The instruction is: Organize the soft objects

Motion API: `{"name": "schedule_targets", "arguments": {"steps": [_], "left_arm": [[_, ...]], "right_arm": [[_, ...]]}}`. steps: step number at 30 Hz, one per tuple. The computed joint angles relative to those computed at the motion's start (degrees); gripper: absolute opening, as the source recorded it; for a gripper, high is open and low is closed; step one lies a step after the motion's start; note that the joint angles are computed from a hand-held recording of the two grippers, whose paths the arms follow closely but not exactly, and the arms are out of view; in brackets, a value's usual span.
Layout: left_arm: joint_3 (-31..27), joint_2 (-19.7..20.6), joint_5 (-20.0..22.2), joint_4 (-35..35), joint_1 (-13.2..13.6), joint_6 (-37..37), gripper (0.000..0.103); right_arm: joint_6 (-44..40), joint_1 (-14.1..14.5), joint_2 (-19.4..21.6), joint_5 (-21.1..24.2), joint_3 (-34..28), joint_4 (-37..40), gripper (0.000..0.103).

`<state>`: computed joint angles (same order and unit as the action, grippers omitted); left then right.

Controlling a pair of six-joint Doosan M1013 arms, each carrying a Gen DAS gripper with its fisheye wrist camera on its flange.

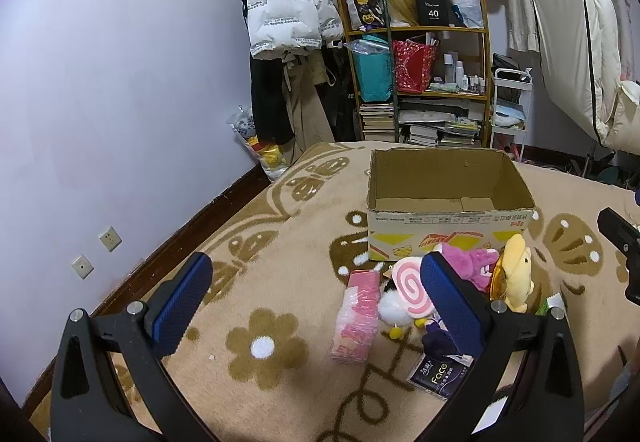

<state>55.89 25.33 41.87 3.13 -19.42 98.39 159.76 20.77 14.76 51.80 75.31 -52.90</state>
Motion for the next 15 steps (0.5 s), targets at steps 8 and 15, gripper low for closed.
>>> {"name": "schedule_targets", "arguments": {"steps": [8,15], "left_arm": [[0.3,-0.1,-0.6,0.8,-0.2,-0.2,0.103],[0.3,-0.1,-0.7,1.0,-0.3,0.0,0.103]], "right_arm": [[0.0,0.0,0.1,0.3,-0.1,-0.2,0.103],[0.0,0.0,0.1,0.2,-0.1,-0.1,0.103]]}}
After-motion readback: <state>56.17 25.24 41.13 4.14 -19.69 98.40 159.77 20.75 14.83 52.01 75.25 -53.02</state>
